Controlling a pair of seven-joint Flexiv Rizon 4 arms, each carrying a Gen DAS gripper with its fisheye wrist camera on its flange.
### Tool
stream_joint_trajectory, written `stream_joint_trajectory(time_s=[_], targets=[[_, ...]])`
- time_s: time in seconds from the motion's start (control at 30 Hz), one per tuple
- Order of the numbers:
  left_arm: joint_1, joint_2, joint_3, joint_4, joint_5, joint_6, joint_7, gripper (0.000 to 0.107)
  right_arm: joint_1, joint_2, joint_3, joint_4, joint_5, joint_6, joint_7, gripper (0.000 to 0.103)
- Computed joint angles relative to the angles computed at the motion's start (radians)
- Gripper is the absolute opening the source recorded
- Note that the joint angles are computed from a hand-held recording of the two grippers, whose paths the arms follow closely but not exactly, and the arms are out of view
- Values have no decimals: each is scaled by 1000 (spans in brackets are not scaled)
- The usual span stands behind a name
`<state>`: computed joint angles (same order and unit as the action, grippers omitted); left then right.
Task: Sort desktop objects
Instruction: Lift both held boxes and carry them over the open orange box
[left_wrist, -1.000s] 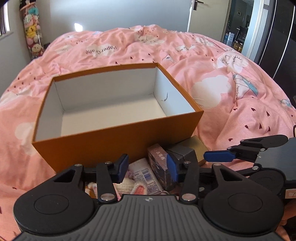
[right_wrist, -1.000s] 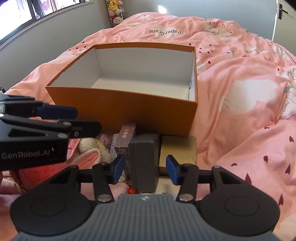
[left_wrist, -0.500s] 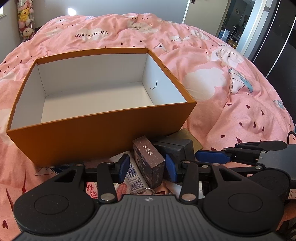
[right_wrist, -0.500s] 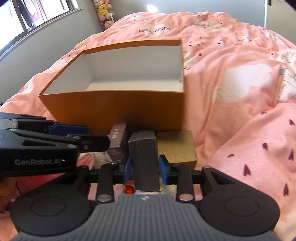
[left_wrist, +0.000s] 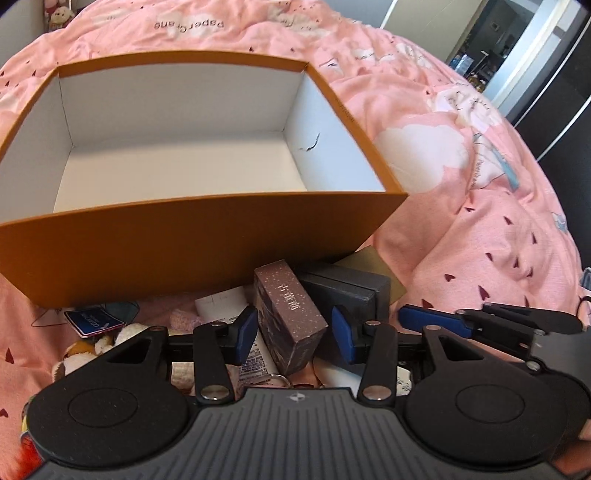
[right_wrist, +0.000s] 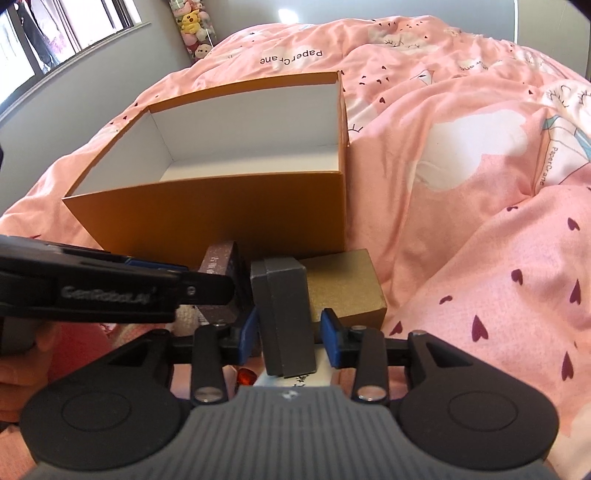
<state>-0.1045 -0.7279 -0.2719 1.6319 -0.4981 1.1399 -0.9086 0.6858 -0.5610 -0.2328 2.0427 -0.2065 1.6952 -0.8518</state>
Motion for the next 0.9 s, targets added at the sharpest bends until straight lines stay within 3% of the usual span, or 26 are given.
stream_joint_trajectory(time_s=[0.2,0.37,0.7,0.9], targets=[[-24,-17,33,-26,32,-17,-49,51,19,-11,-19,-14,-22,-29,-14,40],[-9,-7,25,-9,35,-3,-47,41,-59,-34,65,-53,-55,-58,-29,38],[-41,-31,59,-34,96,-4,-76,37,-69,-38,75,-59,-73,-52,-37,37],[3,-6,10,15,58,33,-54,33,-6,-24,4,-23,-57,5,-26,36]])
